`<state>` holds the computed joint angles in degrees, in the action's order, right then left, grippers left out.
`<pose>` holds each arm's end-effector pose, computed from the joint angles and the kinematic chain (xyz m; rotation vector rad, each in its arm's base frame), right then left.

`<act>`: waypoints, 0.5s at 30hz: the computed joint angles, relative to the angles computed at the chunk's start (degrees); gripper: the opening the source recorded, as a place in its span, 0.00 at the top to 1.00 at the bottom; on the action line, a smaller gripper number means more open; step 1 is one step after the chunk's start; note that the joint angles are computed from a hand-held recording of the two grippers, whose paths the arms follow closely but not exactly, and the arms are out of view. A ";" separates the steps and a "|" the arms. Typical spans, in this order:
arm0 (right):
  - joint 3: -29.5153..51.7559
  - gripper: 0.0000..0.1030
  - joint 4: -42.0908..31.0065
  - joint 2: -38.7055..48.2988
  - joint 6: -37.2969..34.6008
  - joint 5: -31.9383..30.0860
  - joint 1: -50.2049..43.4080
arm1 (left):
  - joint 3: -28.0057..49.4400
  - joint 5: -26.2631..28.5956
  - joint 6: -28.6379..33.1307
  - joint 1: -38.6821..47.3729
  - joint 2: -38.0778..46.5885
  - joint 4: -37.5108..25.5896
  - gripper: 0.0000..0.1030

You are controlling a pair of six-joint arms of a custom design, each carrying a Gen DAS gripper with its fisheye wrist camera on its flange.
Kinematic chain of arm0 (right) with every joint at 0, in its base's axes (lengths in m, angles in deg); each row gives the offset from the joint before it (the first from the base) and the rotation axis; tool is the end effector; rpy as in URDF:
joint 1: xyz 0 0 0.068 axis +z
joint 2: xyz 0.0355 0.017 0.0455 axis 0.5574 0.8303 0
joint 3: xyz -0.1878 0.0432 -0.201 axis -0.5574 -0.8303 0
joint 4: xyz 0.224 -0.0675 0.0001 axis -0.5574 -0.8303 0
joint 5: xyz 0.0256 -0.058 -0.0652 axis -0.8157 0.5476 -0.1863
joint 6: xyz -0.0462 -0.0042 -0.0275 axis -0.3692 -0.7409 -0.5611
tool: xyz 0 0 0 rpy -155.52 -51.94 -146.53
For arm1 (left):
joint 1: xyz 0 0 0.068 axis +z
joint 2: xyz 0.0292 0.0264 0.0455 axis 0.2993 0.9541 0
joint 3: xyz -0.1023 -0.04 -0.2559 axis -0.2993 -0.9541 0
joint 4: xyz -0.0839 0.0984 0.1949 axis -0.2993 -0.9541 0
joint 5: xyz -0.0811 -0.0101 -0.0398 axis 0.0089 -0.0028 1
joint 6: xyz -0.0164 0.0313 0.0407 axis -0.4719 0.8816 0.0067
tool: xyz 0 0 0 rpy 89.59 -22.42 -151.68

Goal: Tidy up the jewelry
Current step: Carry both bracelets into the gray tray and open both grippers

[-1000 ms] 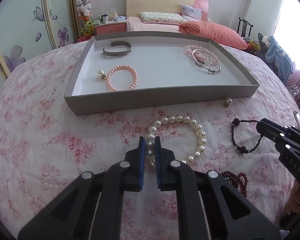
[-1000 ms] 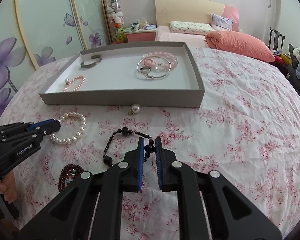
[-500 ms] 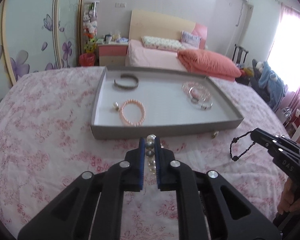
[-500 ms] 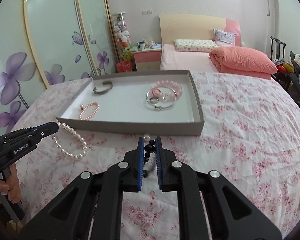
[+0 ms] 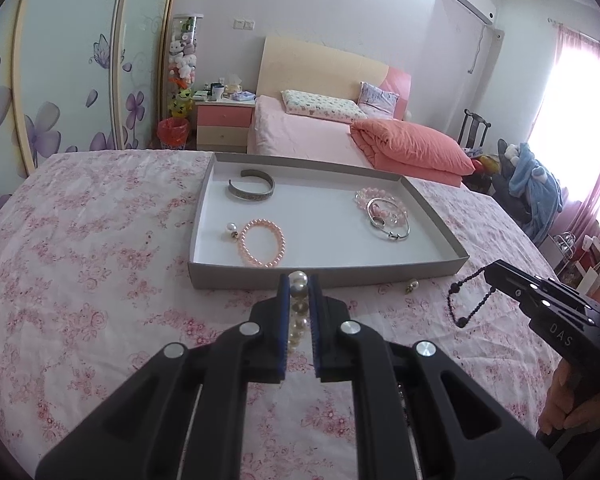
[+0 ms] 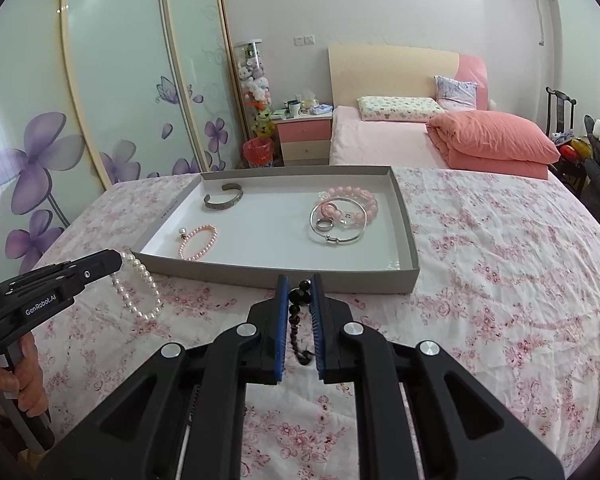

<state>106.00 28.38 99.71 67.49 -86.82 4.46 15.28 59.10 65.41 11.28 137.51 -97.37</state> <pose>0.1388 -0.0568 0.2761 -0.0320 2.2189 0.2055 0.2143 -0.0321 0.2789 0.2068 2.2613 -0.3709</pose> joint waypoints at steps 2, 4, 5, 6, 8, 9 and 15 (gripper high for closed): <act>-0.15 0.88 0.14 -0.57 0.29 0.26 0.49 | -0.16 -0.14 -0.14 0.09 -0.52 0.12 0.90; -0.38 0.88 0.40 -1.06 0.54 0.57 1.03 | -0.46 -0.16 -0.07 0.36 -0.78 0.41 0.90; -0.43 0.88 0.56 -1.19 0.72 0.75 1.32 | -0.47 -0.14 -0.09 0.47 -0.78 0.46 0.90; -0.38 0.88 0.64 -1.19 0.76 0.81 1.47 | -0.27 0.04 -0.03 0.69 -0.56 0.45 0.90; -0.50 0.88 0.90 -1.49 0.99 1.11 1.96 | -0.39 0.09 -0.10 0.92 -0.65 0.56 0.90; -0.47 0.88 1.00 -1.60 1.14 1.32 2.27 | -0.35 0.23 -0.05 1.09 -0.58 0.57 0.90; -0.68 0.88 1.26 -2.07 1.25 1.82 3.10 | -0.24 0.33 -0.17 1.13 -0.60 0.45 0.90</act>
<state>105.32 29.64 97.64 68.74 -85.01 7.55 15.04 59.43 65.24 12.41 136.91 -96.92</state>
